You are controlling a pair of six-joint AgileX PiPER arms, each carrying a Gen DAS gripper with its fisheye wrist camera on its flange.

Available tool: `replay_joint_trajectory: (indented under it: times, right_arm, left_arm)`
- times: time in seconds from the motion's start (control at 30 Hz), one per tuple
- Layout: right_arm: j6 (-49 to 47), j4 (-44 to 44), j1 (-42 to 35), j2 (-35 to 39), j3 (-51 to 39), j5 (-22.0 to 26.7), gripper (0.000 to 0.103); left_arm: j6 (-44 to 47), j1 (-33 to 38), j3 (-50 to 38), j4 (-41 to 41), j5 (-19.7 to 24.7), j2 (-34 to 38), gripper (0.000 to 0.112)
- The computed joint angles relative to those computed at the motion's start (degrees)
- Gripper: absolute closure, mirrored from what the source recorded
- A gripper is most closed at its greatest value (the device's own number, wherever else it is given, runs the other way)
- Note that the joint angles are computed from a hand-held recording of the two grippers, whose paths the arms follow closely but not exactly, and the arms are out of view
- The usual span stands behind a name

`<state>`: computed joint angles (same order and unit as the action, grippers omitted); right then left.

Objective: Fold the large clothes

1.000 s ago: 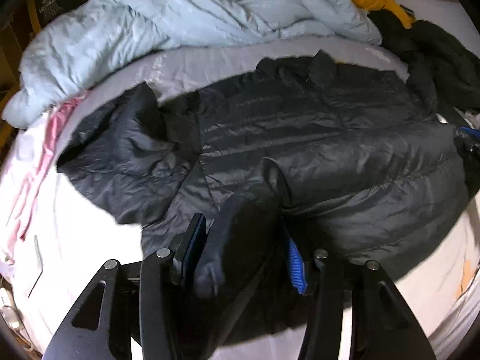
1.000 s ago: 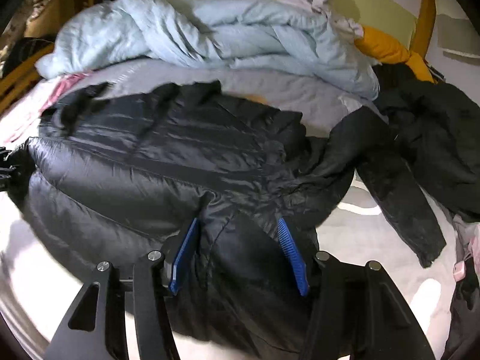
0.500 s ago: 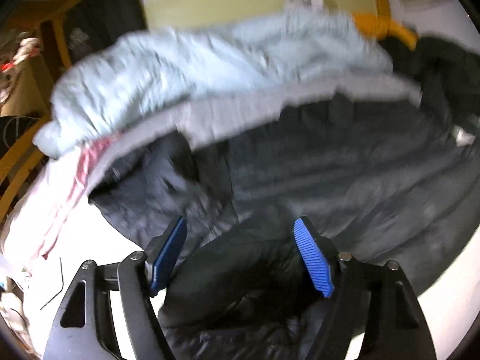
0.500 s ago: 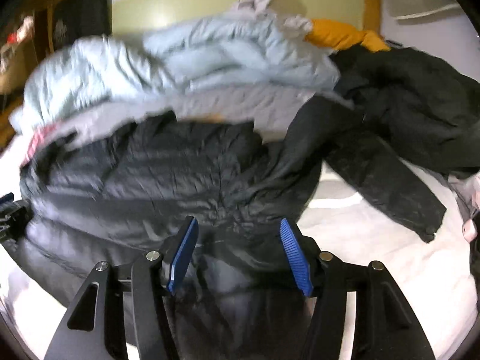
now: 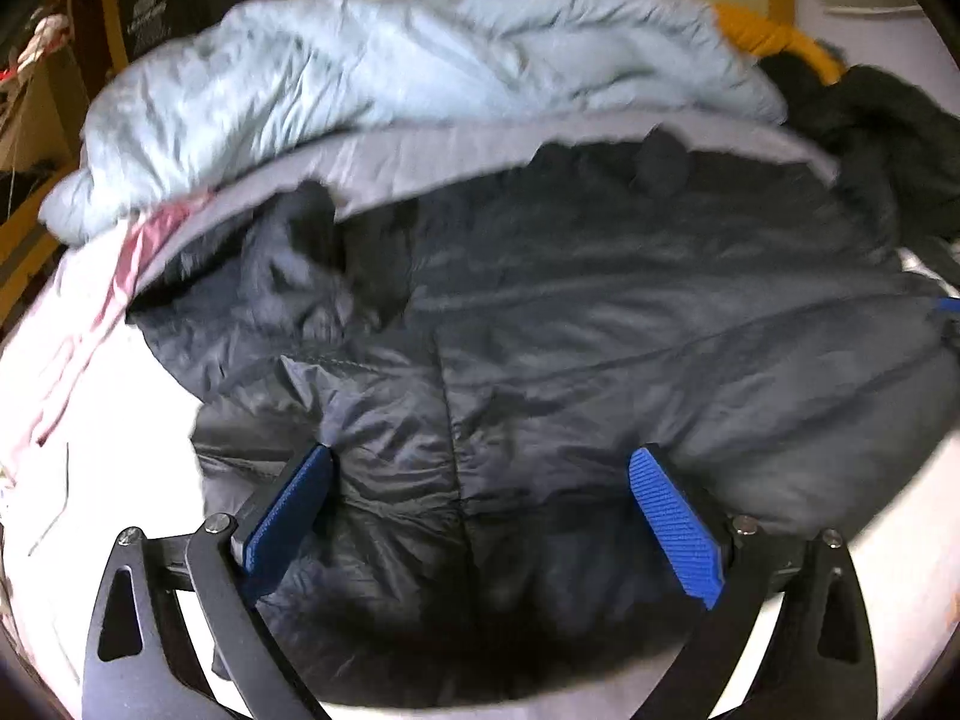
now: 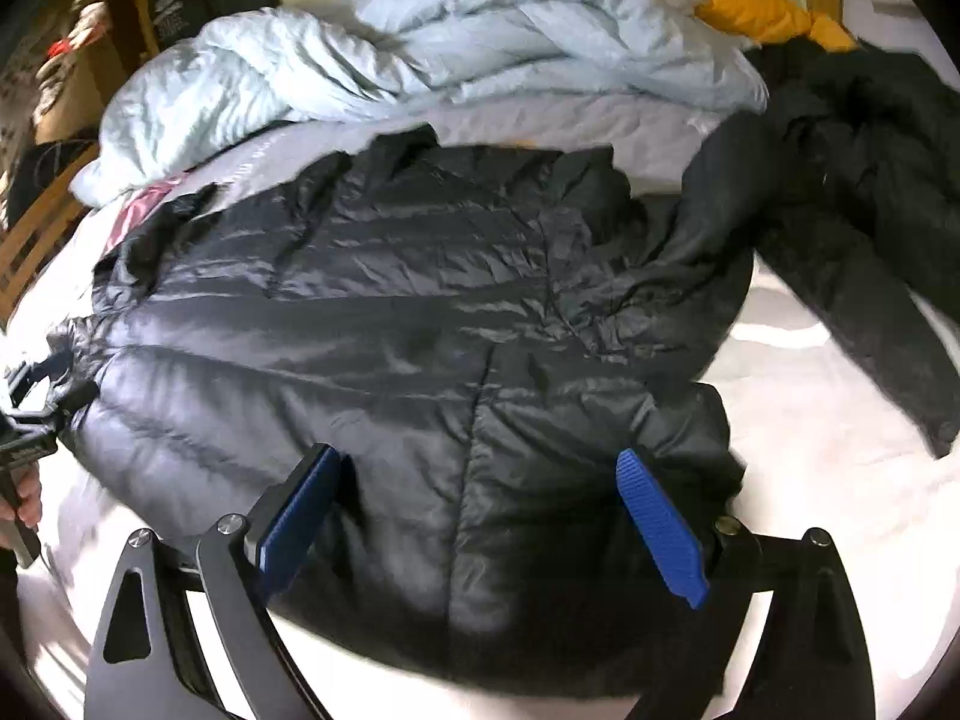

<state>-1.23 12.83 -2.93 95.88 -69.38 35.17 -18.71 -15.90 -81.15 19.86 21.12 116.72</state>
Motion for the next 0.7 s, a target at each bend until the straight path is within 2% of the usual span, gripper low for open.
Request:
replay_joint_trajectory:
  times: [0.07, 0.13, 0.23, 0.33, 0.4, 0.57, 0.63, 0.7]
  right_arm:
    - [-1.5, 3.4, -1.4, 2.9, -1.2, 0.5, 0.009]
    - [-5.6, 9.9, -4.0, 6.3, -3.1, 3.5, 0.008]
    - [-7.2, 12.3, -5.0, 7.3, -2.6, 3.4, 0.007]
    - [-3.0, 6.1, -2.3, 7.3, -2.3, 1.5, 0.004]
    - [0.5, 1.4, -0.6, 7.4, -2.4, 0.8, 0.003]
    - [4.7, -3.4, 0.9, 6.7, -1.6, -1.0, 0.001]
    - [8.7, -7.8, 1.8, 5.3, -0.9, -2.0, 0.002]
    - [14.7, -15.7, 3.5, 1.5, 1.5, -5.5, 0.003]
  left_arm:
    - [3.6, 1.3, -0.6, -5.2, -1.4, 1.8, 0.009]
    - [5.6, 1.9, -1.5, -8.3, -1.2, 2.9, 0.009]
    - [2.1, 1.2, -1.3, -5.2, -0.3, 3.4, 0.009]
    - [-2.7, 0.0, -1.0, -0.1, 1.1, 3.1, 0.009]
    - [-2.7, 0.0, -1.1, -0.1, 1.4, 3.1, 0.009]
    - [0.2, 0.7, -0.9, -3.2, 1.2, 2.5, 0.009]
    - [3.0, 1.4, 0.2, -6.0, -0.4, 1.0, 0.01]
    - [8.1, 2.8, 2.1, -11.0, -3.2, -1.3, 0.01]
